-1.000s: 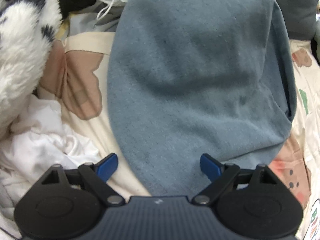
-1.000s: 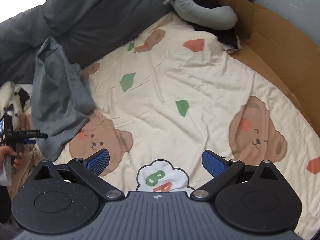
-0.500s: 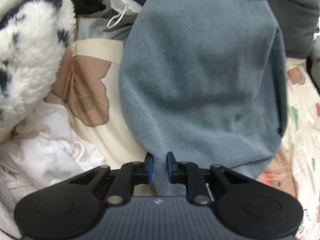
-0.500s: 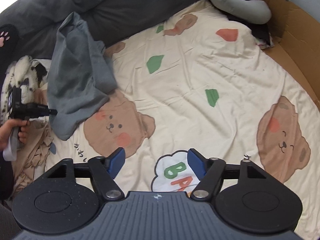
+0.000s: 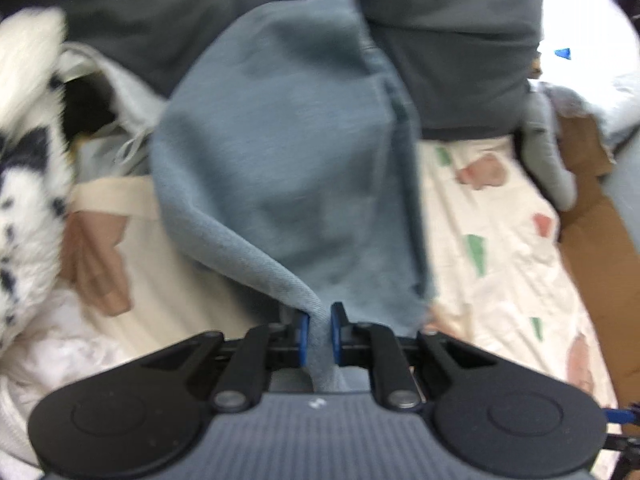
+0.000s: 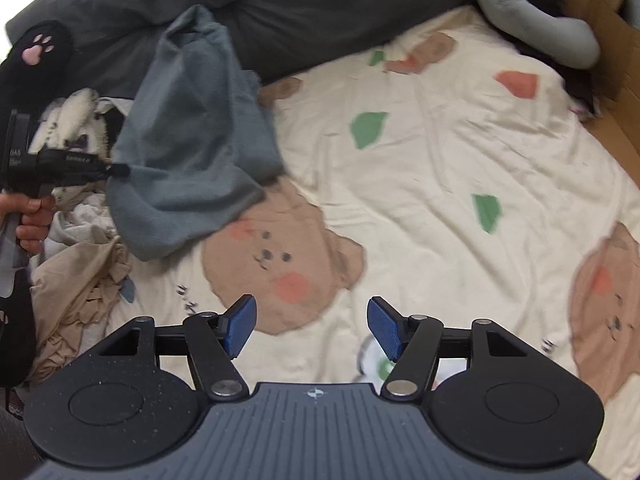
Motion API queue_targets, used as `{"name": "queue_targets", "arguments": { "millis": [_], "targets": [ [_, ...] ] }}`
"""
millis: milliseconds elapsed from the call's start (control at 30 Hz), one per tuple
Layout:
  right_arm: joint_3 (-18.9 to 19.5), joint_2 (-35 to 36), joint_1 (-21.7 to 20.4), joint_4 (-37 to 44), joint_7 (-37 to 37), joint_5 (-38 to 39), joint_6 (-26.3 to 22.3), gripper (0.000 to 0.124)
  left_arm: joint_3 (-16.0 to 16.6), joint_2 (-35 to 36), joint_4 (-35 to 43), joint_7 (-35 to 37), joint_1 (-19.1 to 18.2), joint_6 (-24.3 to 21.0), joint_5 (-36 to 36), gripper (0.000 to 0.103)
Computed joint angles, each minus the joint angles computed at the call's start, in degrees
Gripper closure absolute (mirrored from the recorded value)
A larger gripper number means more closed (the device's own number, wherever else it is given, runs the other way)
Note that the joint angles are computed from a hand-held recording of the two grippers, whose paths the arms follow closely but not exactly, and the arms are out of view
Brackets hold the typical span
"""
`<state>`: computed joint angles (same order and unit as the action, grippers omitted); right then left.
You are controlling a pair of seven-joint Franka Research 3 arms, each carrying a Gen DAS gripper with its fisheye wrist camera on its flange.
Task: Fold clothes
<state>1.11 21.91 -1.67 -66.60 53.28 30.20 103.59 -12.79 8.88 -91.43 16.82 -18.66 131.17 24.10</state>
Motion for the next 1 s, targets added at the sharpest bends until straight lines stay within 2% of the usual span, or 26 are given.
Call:
{"name": "queue_targets", "arguments": {
  "millis": [267,433,567,1000],
  "targets": [
    [2.22,-0.66,1.71,-2.88,-3.8,4.98,3.96,0.046,-0.57,6.15,8.21,5.59,-1.74,4.43,-0.74,0.092],
    [3.41,-0.63,2.52,-3.76,-4.73,9.31,5.44,0.045,-0.83,11.89,16.96,10.06,-4.46,3.68,-2.99,0.092],
    [3.83,-2.08,3.39,-6.46,-7.08,11.43,7.36,0.045,-0.53,15.45,21.88,11.18,-6.37,4.78,-4.96,0.092],
    [3.07,-6.82,4.93,-15.38,-12.38,16.67,15.79,0.045,-1.5,20.73,28.27,13.95,-9.04,10.91,-12.25,0.092]
  ]
}}
